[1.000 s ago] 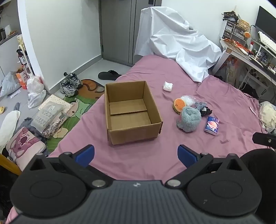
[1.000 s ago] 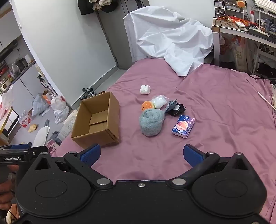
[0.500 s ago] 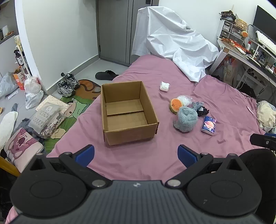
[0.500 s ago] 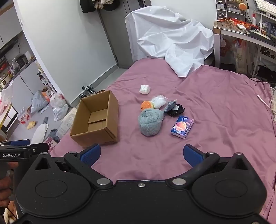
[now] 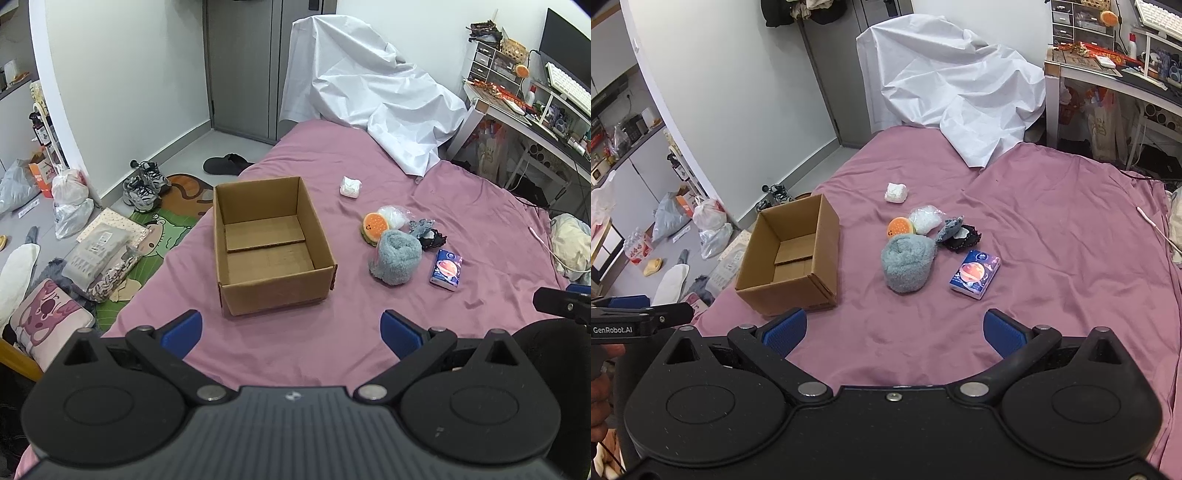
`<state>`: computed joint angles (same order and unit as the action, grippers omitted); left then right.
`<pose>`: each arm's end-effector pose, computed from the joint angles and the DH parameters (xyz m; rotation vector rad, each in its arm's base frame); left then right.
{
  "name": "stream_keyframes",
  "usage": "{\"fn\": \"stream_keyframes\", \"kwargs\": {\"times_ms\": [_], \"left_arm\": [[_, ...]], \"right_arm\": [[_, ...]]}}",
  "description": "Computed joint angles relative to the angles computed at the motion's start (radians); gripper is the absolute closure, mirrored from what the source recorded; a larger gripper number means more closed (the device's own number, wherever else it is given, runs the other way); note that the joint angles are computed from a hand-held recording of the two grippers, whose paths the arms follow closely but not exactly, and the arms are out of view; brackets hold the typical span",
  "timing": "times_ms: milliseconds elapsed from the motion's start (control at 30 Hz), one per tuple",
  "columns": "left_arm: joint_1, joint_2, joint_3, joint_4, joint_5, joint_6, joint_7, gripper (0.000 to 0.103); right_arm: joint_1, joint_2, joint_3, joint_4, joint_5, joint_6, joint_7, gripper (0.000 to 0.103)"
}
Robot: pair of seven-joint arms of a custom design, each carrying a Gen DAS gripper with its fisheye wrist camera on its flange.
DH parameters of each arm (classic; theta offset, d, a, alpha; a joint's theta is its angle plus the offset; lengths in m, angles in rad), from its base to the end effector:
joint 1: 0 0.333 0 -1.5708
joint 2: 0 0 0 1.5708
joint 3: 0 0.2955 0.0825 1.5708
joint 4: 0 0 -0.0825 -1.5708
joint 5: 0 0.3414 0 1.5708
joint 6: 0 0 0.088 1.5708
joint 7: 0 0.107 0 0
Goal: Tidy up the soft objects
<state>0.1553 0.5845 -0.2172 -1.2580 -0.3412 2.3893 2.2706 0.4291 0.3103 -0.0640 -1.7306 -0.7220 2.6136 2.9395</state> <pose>0.7124 -0.0040 0.4837 -1.3723 2.3321 -0.8526 0.5909 0.2463 0.4610 -1.3029 2.1142 -0.6506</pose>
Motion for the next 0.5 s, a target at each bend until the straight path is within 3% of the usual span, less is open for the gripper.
{"fn": "stream_keyframes", "kwargs": {"times_ms": [500], "left_arm": [[-0.001,-0.011,-0.002,-0.019,-0.007,0.000,0.009,0.001]], "right_arm": [[0.002,0.003,0.002,0.004,0.001,-0.013,0.000,0.000]]}}
